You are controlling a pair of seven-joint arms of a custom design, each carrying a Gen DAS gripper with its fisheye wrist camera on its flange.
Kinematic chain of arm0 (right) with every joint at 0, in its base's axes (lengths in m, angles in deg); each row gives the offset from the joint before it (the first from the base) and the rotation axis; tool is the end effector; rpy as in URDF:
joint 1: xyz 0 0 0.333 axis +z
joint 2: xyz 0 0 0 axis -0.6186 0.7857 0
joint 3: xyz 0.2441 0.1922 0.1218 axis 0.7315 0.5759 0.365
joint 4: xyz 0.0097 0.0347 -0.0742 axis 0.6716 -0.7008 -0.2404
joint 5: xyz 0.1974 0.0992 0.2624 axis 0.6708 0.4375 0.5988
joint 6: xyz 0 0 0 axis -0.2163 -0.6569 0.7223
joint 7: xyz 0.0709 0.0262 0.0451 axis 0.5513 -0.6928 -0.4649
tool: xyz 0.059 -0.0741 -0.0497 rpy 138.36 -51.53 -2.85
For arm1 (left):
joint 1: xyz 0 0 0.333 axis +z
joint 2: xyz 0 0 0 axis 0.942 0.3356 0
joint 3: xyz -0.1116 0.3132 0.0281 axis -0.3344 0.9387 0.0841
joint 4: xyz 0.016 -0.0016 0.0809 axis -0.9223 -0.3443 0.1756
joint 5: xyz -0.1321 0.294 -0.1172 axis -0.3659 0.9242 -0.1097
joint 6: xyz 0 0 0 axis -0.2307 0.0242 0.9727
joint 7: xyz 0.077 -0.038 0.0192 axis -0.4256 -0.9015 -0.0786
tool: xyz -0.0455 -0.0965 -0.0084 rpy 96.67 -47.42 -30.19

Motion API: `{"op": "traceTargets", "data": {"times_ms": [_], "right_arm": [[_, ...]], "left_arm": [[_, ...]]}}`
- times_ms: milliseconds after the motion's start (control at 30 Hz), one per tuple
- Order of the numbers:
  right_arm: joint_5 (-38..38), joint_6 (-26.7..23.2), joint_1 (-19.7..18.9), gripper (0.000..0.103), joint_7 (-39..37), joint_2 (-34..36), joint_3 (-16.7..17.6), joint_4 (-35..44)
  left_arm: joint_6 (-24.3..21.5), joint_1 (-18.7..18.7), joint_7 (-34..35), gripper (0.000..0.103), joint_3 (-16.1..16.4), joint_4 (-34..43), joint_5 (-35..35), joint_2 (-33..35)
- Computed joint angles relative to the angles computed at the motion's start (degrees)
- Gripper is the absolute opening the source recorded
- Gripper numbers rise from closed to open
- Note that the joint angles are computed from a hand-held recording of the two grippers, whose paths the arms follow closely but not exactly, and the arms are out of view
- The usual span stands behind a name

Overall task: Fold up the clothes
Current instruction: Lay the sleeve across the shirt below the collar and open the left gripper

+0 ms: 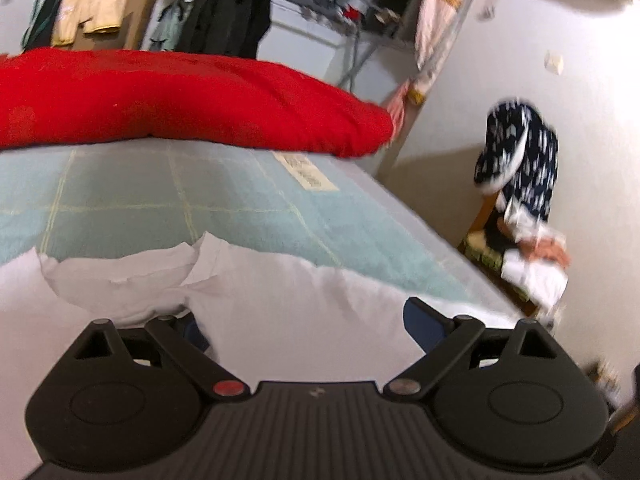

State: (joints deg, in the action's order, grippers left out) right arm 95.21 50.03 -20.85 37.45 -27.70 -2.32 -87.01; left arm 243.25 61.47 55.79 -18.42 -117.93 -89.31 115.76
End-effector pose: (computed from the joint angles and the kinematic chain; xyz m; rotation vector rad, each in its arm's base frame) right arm 0.6561 0.3288 0.4147 -2.4912 1.0375 0.0703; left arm 0.6459 -0.1377 0.4024 -1.8440 1.5711 -1.1605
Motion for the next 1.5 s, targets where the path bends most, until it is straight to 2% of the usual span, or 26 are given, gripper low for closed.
{"op": "traceTargets", "data": {"times_ms": [33, 67, 100, 167, 300, 400, 567, 667, 767, 833, 900, 1033, 1133, 1267, 1500], "right_arm": [[0.0, 0.1, 0.0, 0.103, 0.3, 0.0, -0.1, 0.0], [-0.1, 0.1, 0.1, 0.103, 0.5, 0.0, -0.2, 0.0], [-0.2, 0.1, 0.1, 0.103, 0.7, 0.0, -0.3, 0.1], [0.2, -0.1, -0.2, 0.103, 1.2, 0.1, -0.2, 0.3], [0.5, 0.4, -0.5, 0.103, 2.6, 0.2, -0.5, 0.4], [0.3, 0.9, -0.6, 0.103, 3.2, 0.1, -0.6, 0.1], [0.0, 1.5, -0.8, 0.103, 3.1, -0.4, -0.5, -0.9], [0.2, 1.5, -1.1, 0.103, 3.3, 0.0, -0.3, -0.5], [0.7, 1.8, -1.4, 0.103, 3.5, -0.1, -0.1, -0.7], [1.1, 2.4, -1.5, 0.103, 3.7, -0.3, 0.0, -1.4], [1.1, 2.7, -1.5, 0.103, 3.8, -0.3, 0.0, -1.6], [0.7, 3.3, -1.5, 0.103, 3.2, -1.0, 0.1, -2.9], [0.6, 3.3, -1.7, 0.103, 2.8, -1.5, 0.0, -3.7], [0.4, 3.4, -1.6, 0.103, 3.0, -1.6, -0.1, -3.8], [-0.3, 4.1, -0.8, 0.103, 4.2, -1.1, -0.4, -3.6]], "left_arm": [[-2.3, -2.5, -0.4, 0.094, 3.4, 0.6, 1.4, -0.1], [-4.0, -3.9, 2.6, 0.094, 4.7, 1.2, -0.2, -0.1], [-5.1, -3.2, 4.0, 0.094, 4.1, 1.2, 0.2, -0.3], [-7.2, 2.9, 4.0, 0.094, -2.3, 1.0, 2.8, -0.4], [-10.7, 16.0, 5.8, 0.094, -17.0, 0.9, 1.1, 0.9], [-12.4, 21.1, 6.6, 0.094, -22.8, 0.6, -2.2, 1.7], [-11.5, 21.0, 8.0, 0.094, -22.8, -1.0, -4.8, 0.5], [-10.1, 24.1, 8.3, 0.094, -26.2, -3.6, -7.3, -0.5], [-5.3, 26.6, 5.9, 0.094, -28.9, -6.1, -9.2, -0.6], [-3.3, 26.8, 3.4, 0.094, -28.8, -5.7, -9.0, 0.1], [-0.7, 29.4, 1.6, 0.094, -31.9, -4.6, -7.4, 2.5], [1.6, 31.9, 0.3, 0.094, -36.0, -1.5, -0.8, 6.8], [-0.7, 32.6, 1.2, 0.094, -38.4, 1.7, 6.0, 10.0], [-6.1, 32.2, 2.8, 0.094, -39.1, 4.4, 12.4, 11.3], [-6.8, 30.9, 3.6, 0.094, -34.9, -0.2, 9.8, 5.7]]}}
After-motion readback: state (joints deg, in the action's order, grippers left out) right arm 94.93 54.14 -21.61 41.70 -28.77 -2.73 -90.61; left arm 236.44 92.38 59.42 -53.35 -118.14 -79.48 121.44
